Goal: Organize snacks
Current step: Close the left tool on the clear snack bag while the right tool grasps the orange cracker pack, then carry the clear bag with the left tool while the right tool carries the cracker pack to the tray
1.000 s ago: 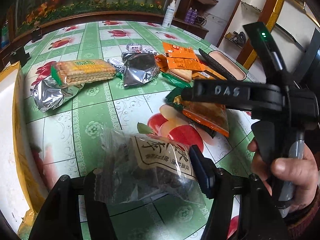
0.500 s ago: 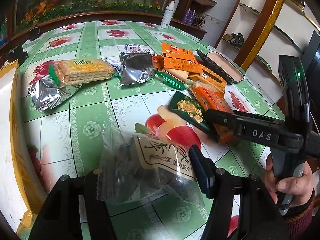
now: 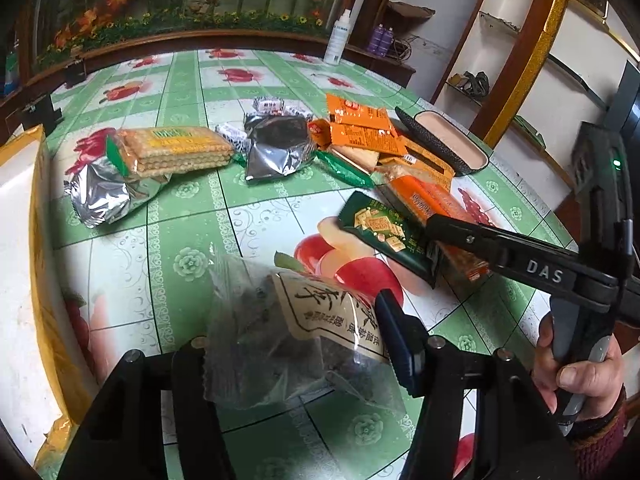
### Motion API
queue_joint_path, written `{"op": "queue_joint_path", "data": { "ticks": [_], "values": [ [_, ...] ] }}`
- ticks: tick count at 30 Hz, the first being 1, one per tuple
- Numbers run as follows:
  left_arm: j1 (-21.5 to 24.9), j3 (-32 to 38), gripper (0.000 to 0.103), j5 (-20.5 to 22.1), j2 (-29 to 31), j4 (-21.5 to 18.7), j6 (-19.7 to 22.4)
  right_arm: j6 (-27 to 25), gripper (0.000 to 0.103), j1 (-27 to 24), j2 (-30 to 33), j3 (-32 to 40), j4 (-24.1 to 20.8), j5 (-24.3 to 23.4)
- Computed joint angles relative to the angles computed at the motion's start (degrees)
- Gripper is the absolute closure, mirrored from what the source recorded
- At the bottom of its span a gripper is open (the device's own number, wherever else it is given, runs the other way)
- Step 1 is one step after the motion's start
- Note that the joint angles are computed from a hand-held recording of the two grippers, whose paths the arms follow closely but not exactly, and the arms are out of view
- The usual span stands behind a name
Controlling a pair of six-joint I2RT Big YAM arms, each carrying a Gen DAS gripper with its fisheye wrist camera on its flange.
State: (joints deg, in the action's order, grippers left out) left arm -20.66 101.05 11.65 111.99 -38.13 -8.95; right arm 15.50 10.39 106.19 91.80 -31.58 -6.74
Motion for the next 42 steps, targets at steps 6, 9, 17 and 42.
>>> {"op": "queue_joint_path", "data": {
  "ticks": [6, 9, 17, 42],
  "values": [
    [-0.02, -1.86, 0.049, -1.51, -1.39, 2.47, -0.84, 0.22, 0.045, 0.40, -2.43, -3.61, 5.27, 0.56],
    [-0.21, -2.04, 0.050, -2.31, -1.69, 2.57, -0.53, 1.73, 0.045, 0.07, -2.65, -4.25, 5.89, -1.65],
    [0.66, -1.39, 0.053, 0.03, -1.96, -0.21, -1.24, 2.26, 0.045, 0.10, -2.90, -5.02, 5.70, -2.82],
    [-1.81, -0.53, 0.060, -6.74, -1.18, -4.93, 4.40, 3.29, 0.045, -0.84, -4.04, -7.40, 9.47, -6.59]
  ]
}}
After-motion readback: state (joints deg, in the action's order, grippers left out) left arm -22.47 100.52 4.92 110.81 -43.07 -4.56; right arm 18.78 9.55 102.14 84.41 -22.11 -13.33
